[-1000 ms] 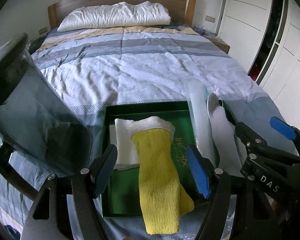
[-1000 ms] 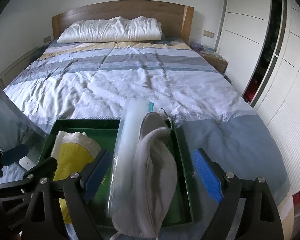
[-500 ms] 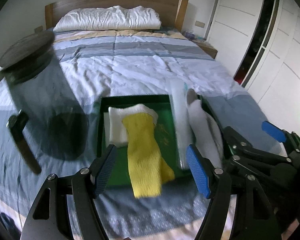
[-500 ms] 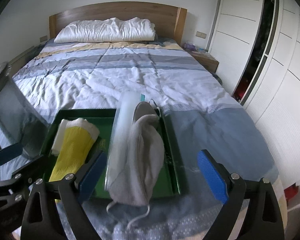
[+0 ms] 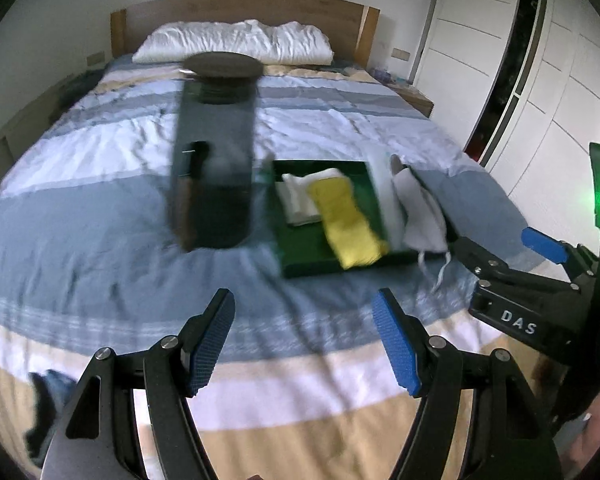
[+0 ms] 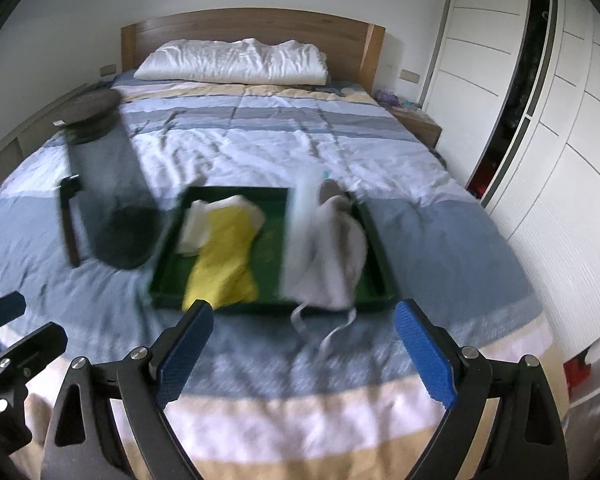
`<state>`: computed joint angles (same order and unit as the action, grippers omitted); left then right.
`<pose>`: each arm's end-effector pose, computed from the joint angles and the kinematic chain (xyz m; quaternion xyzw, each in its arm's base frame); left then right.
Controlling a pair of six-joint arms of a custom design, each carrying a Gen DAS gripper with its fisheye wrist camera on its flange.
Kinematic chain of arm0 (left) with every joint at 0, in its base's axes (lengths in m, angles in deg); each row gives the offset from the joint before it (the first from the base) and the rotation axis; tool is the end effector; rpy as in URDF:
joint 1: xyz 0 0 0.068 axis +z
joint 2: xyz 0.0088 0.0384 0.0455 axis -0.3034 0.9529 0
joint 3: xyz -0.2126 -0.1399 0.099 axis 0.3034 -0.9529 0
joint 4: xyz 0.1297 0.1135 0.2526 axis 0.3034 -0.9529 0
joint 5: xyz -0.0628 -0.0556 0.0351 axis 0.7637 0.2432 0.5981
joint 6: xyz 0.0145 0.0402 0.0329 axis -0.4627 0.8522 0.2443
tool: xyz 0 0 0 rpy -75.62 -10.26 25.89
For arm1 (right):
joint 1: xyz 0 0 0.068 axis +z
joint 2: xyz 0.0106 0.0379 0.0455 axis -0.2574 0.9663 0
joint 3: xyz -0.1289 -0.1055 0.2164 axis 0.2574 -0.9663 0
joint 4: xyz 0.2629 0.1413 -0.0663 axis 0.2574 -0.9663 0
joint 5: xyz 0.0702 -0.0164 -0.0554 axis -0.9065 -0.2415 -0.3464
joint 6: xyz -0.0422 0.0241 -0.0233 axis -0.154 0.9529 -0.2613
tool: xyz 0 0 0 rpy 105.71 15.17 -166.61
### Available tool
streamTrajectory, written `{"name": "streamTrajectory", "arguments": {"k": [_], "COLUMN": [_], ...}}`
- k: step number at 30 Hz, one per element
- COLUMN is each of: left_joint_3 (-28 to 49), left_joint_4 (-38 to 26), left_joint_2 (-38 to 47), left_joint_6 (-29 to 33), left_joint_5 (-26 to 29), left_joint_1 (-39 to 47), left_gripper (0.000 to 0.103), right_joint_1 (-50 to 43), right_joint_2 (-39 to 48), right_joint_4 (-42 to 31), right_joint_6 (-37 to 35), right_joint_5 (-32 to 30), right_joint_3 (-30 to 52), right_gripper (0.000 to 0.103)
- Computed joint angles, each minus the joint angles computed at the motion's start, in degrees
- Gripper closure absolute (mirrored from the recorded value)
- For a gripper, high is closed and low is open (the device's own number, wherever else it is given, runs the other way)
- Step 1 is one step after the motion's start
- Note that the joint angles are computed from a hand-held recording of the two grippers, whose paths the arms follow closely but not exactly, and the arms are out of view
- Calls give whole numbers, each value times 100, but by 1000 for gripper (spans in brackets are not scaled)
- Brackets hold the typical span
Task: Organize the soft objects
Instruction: 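Withdraw both grippers from the tray toward the dark mitt and tissue pack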
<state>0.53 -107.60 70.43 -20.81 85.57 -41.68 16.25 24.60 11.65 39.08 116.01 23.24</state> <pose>0.3542 -0.1668 0.2318 0.2853 0.8919 -0.1583 0.3132 0.2792 0.1411 0.2138 0.1977 0.8831 -0.1238 0.4070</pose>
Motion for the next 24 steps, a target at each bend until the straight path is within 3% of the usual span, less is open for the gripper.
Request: {"name": "streamTrajectory", "arguments": {"k": [7,12,19,24], "left_joint_3": [-682,-896,-643,-324], "left_joint_4": [-332,-293,-246,-353], "left_joint_2": [-721,-757,88,727], "left_joint_6": [1211,2251,3311,3699], "left_joint_5": [321,423,287,365], "left_joint_1": [1265,2390,3489,3709], "left_gripper": [37,37,37,33], "right_joint_1": [1528,2258,2687,2772], "right_joint_2": [837,1674,3014,3969], "right_joint_4": [-1389,-1838,-1842,-1737], "right_joint_6": [1766,2635,2785,2676], "right_joint_5": [272,125,-208,-417], "right_joint_3": [1077,1984,3328,4252], "right_gripper": [10,10,10,10]}}
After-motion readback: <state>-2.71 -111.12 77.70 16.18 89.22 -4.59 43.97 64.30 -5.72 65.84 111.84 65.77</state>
